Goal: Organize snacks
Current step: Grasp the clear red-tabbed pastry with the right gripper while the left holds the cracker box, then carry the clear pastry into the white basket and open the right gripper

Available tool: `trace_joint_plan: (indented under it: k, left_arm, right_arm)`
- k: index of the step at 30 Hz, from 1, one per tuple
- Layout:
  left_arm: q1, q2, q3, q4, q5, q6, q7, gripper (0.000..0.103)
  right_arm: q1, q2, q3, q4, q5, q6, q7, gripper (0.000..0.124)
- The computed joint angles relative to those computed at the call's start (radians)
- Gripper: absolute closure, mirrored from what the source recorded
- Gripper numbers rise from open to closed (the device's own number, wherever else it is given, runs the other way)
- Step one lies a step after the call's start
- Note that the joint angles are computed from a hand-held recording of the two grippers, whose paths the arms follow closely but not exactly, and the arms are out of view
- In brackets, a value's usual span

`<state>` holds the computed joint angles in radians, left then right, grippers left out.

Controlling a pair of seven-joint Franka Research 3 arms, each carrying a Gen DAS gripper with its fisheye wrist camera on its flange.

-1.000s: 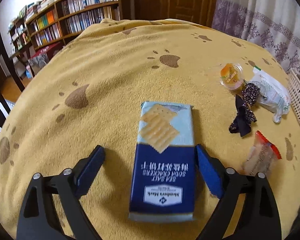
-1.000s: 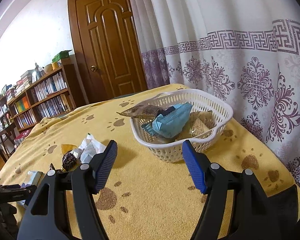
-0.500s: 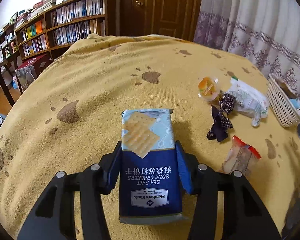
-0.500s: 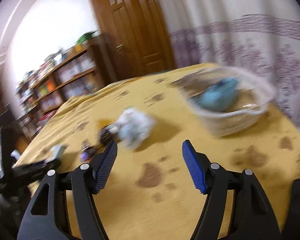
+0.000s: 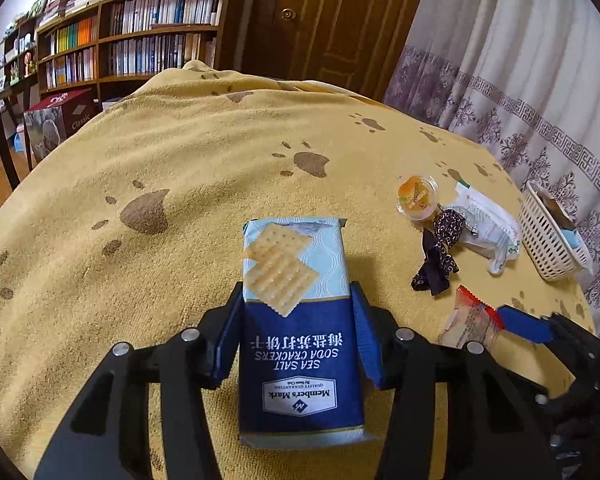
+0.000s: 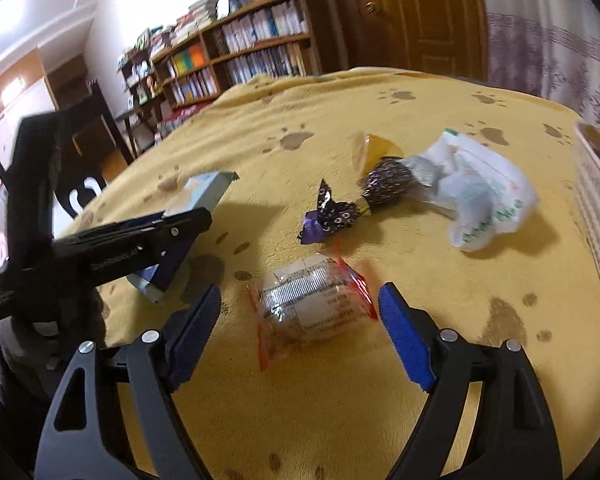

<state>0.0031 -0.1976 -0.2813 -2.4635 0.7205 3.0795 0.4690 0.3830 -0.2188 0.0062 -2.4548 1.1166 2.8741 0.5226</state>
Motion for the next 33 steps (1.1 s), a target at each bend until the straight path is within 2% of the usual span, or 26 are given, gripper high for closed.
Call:
trace_joint_plan:
  k: [5,10,14,18,22,29,33]
  left_arm:
    - [0.016,-0.008,-0.004,-0.017,0.003,0.040,-0.018,0.052]
    - [0.011,-0.007,0.007,-0.032,-0.048,0.070,0.016,0.052]
    - [0.048,-0.011,-0.031,-0.035,-0.045,0.079,0.015,0.052]
    - [0.059,-0.011,-0.041,-0.035,-0.048,0.084,0.019,0.052]
    - [0.059,-0.012,-0.041,-0.039,-0.064,0.087,0.027,0.052]
    - [0.084,-0.016,-0.068,-0.037,-0.055,0.083,0.020,0.052]
    - [0.089,-0.017,-0.075,-0.033,-0.041,0.074,0.009,0.052]
  right_arm:
    - [-0.040,0.037,0.042,0.007,-0.242,-0.010,0.163,0.041]
    - [-0.033,0.037,0.061,-0.025,-0.375,0.057,0.249,0.041]
    - [-0.040,0.042,0.077,-0.047,-0.504,0.120,0.356,0.049]
    - [-0.012,0.034,0.051,-0.060,-0.521,0.140,0.363,0.062]
    - [0.005,0.016,0.038,-0.078,-0.536,0.147,0.373,0.069]
    - [0.051,-0.030,-0.030,-0.096,-0.423,0.133,0.334,0.071]
    - [0.049,-0.062,-0.054,-0.106,-0.368,0.138,0.315,0.071]
